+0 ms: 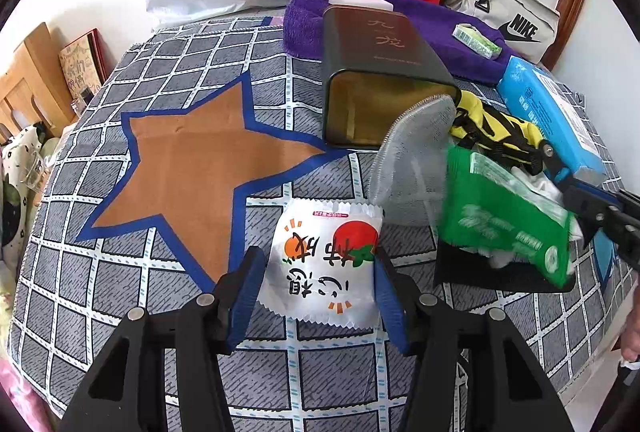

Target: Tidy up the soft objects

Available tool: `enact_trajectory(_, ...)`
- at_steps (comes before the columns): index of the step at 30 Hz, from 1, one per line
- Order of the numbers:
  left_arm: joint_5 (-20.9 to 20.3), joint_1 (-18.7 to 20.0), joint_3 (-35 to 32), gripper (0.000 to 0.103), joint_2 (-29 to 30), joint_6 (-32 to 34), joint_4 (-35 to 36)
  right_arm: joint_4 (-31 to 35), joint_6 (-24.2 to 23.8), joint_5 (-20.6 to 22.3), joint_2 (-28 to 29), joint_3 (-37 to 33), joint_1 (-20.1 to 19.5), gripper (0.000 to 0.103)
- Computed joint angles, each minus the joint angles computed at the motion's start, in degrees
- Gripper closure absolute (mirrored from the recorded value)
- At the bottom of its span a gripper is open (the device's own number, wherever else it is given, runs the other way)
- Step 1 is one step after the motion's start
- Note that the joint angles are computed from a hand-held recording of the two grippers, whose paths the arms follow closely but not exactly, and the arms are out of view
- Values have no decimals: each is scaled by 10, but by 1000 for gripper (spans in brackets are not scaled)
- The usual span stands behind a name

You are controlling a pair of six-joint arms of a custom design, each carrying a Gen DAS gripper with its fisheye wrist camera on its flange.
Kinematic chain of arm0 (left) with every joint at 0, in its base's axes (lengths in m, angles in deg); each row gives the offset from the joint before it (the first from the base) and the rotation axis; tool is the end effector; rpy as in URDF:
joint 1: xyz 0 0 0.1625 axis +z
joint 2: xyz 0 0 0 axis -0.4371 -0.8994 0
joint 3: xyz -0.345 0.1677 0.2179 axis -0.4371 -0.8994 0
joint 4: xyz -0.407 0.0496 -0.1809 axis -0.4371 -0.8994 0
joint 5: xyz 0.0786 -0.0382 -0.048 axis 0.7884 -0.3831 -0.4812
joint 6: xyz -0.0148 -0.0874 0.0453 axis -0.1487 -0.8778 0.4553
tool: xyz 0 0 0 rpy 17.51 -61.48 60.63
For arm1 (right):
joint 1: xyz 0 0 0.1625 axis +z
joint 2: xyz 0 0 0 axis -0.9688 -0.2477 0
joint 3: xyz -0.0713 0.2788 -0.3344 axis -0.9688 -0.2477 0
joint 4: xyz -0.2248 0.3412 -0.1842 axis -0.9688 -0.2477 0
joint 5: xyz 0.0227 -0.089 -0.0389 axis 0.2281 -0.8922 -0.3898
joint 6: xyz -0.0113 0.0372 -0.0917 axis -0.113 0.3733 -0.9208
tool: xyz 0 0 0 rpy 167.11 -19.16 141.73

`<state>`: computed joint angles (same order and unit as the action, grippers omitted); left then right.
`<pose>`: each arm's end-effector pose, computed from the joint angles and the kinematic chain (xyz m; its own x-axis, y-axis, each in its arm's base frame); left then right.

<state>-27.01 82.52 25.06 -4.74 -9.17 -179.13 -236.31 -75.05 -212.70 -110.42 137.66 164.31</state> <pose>-0.2717 -0.7492 0.0363 -0.5910 0.6018 -0.5372 0.7132 0.7010 0.0006 0.0640 -0.6004 0.2359 -0.7768 0.2178 0.5909 -0.2683 0.7345 -0.6234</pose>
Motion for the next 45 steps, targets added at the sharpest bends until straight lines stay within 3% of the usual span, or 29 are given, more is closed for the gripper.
enact_trajectory(2, 1, 0, -1, 51, 0, -3, 1, -8, 6, 2, -11, 12, 1, 87)
enact_trajectory(4, 0, -1, 0, 52, -1, -4, 3, -12, 9, 4, -25, 30, 1, 93)
enact_trajectory(12, 7, -1, 13, 52, -11, -20, 4, -18, 32, -1, -50, 81, -21, 93)
enact_trajectory(15, 14, -3, 14, 50, -12, -20, 11, -12, 42, 10, -53, 87, -33, 84)
enact_trajectory(17, 17, -4, 14, 50, -13, -21, 14, -15, 44, 18, -52, 88, -36, 66)
enact_trajectory(25, 13, -3, 15, 49, -15, -32, 22, -12, 56, 60, -40, 74, -41, 62)
enact_trajectory(28, 18, -5, 16, 48, -14, -31, 18, -34, 33, 36, -17, 61, -34, 62)
enact_trajectory(31, 14, -4, 15, 48, -14, -33, 20, -39, 17, 0, -10, 57, -26, 72)
enact_trajectory(33, 10, -3, 14, 48, -14, -32, 21, -35, 18, -19, -18, 65, -26, 73)
enact_trajectory(37, 9, -2, 17, 47, -15, -31, 15, -36, 20, -25, -34, 80, -32, 73)
enact_trajectory(39, 8, -3, 19, 42, -14, -25, 11, -43, 16, -21, -30, 79, -33, 69)
enact_trajectory(41, 12, -4, 21, 41, -12, -16, 5, -58, -2, -18, -17, 71, -31, 56)
enact_trajectory(43, 15, -5, 23, 41, -11, -12, -3, -93, -33, -34, 8, 59, -26, 56)
enact_trajectory(45, 15, -5, 26, 51, -12, -6, -10, -120, -61, -42, 21, 56, -24, 63)
